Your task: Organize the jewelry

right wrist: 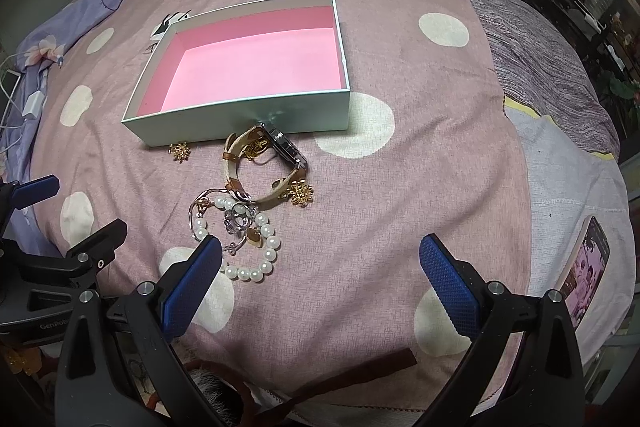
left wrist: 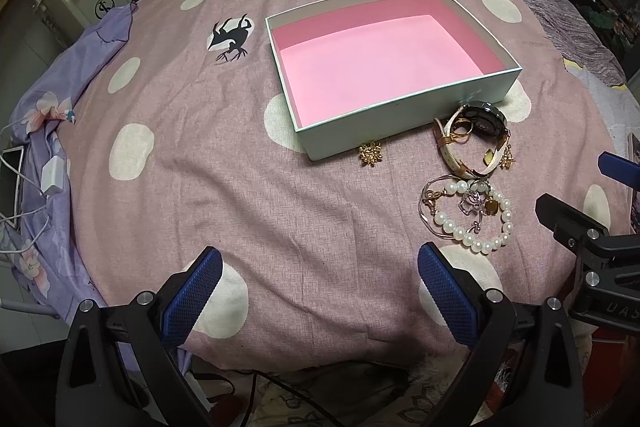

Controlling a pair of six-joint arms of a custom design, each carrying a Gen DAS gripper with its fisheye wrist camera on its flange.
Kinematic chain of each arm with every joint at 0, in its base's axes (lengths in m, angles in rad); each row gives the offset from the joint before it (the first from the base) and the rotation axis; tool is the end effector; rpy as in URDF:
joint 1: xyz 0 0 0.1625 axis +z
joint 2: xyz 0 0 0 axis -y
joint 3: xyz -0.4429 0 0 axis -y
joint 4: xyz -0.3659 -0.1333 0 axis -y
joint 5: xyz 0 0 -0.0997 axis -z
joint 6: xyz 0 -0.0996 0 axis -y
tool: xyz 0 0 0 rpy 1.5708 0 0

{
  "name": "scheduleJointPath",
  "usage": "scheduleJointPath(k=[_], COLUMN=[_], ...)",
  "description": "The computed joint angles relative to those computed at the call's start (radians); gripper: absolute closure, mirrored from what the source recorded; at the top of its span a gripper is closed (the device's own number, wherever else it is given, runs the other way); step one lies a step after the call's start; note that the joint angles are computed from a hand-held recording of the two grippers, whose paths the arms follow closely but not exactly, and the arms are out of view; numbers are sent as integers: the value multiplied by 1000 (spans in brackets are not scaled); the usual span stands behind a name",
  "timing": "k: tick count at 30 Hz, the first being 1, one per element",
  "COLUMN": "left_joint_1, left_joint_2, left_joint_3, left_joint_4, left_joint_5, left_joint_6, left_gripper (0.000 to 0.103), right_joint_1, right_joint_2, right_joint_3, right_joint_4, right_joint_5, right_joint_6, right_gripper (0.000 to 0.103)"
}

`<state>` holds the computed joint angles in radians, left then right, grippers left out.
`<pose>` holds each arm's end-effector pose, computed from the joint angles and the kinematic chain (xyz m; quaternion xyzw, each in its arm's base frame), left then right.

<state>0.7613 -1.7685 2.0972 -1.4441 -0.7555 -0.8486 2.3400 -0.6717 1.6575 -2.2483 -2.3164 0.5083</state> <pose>-0.0888 -0.3689 0.3735 0.0720 0.8959 -0.1448 0.4137 0.4795 -0.4008 0.0331 0.1752 -0.9052 0.0998 0.3742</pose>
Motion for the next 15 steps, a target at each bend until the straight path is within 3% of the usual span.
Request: scheduleJointPath(k=[15], left_joint_1=[3], left_joint_2=[-20], left_joint_3=[24], left_joint_4=[-64], left_joint_5=[-12], left_joint_6=[45], left_gripper=[6], right_joint_1=[-1], right_joint_2=[1], right_joint_3=[2], right_joint_4=[-6], right_joint_5=[-1], right_joint_6=[1], right_gripper=[5])
